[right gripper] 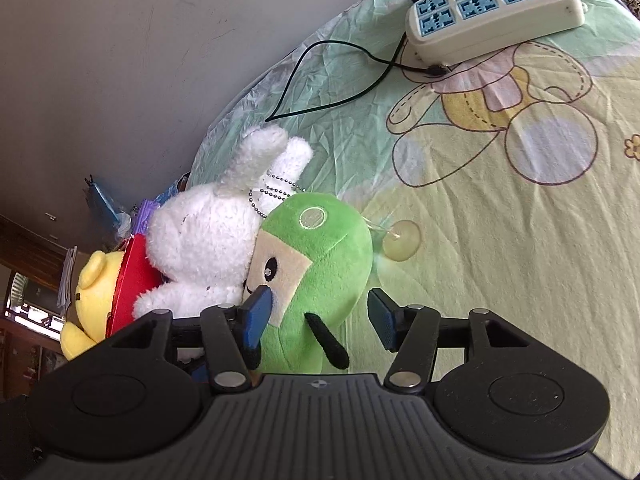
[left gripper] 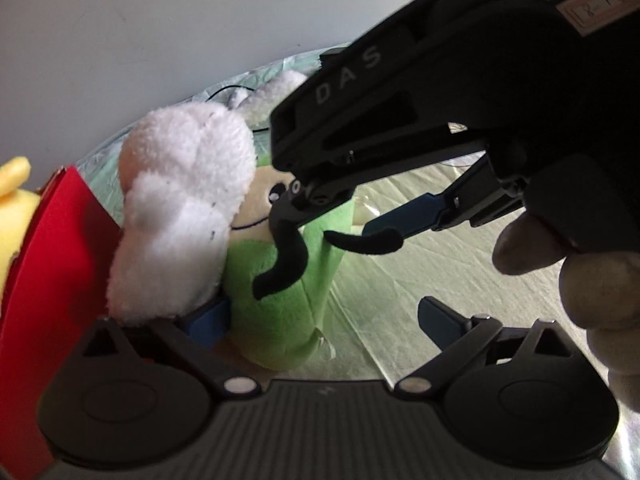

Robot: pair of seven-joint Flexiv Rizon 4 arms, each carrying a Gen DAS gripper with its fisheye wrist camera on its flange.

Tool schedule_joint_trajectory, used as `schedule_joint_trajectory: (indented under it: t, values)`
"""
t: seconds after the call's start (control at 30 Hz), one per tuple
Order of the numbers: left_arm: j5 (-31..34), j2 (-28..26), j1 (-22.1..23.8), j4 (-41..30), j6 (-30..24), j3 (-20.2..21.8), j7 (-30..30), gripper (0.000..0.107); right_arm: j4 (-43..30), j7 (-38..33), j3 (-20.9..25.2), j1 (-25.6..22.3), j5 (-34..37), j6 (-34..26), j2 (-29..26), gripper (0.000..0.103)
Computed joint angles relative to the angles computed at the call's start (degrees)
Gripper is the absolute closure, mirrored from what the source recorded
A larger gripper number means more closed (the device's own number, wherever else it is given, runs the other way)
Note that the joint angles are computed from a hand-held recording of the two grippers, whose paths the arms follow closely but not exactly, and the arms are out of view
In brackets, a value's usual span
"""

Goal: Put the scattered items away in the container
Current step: 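Close the right gripper on the green plush's body and lift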

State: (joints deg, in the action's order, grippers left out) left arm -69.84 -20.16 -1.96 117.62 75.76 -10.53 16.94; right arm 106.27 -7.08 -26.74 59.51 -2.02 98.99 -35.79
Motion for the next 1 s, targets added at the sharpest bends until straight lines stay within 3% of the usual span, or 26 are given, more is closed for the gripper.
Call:
schedule_joint_trajectory:
  t: [0.03,0.1,0.2,0.33,0.5,0.67,0.8,1.0]
  values:
    - [1.91,-0.4,-0.04,-0.54,-0.6,0.69,-1.97,0.008,-0.57,-0.33,1.37,-1.33,-0.26,0.09,-0.19,0.038]
    - [5.15,-0.81,0.45,-1.32,-1.99,1.36,-5.12,0.008,-1.58,-1.07,4.65,-4.28,-0.44,1.08,-0.62,0.037]
    - [7.01,-0.84,1.46,-1.57,-2.75,0.89,-6.55,0.008,-2.93,-2.49,9.03,-7.82,1.0,4.38,-1.64,0.048]
    - [10.93,0.41,2.6,-1.53,-7.26,1.63,-9.56,0.009,-2.1,-4.47,8.69,-6.66,3.97,5.37,-1.19,0.055]
    - [19.2,3.38,4.55,-2.03,-20.51,4.58,-14.69,0.01,1.9,-5.67,4.0,-0.92,8.19,5.11,1.21,0.057]
    - [24.31,5.73,6.43,-3.28,-34.0,7.09,-13.91,0.01,7.73,-5.45,-1.6,6.11,10.03,3.66,4.91,0.057]
    - [24.04,6.87,7.41,-3.52,-40.76,8.44,-10.88,0.01,11.97,-3.72,-4.97,10.48,10.17,3.28,7.33,0.057]
    - [23.24,6.28,6.14,-3.4,-38.07,8.78,-11.49,0.01,14.19,-2.34,-7.31,13.52,10.79,3.95,8.1,0.056]
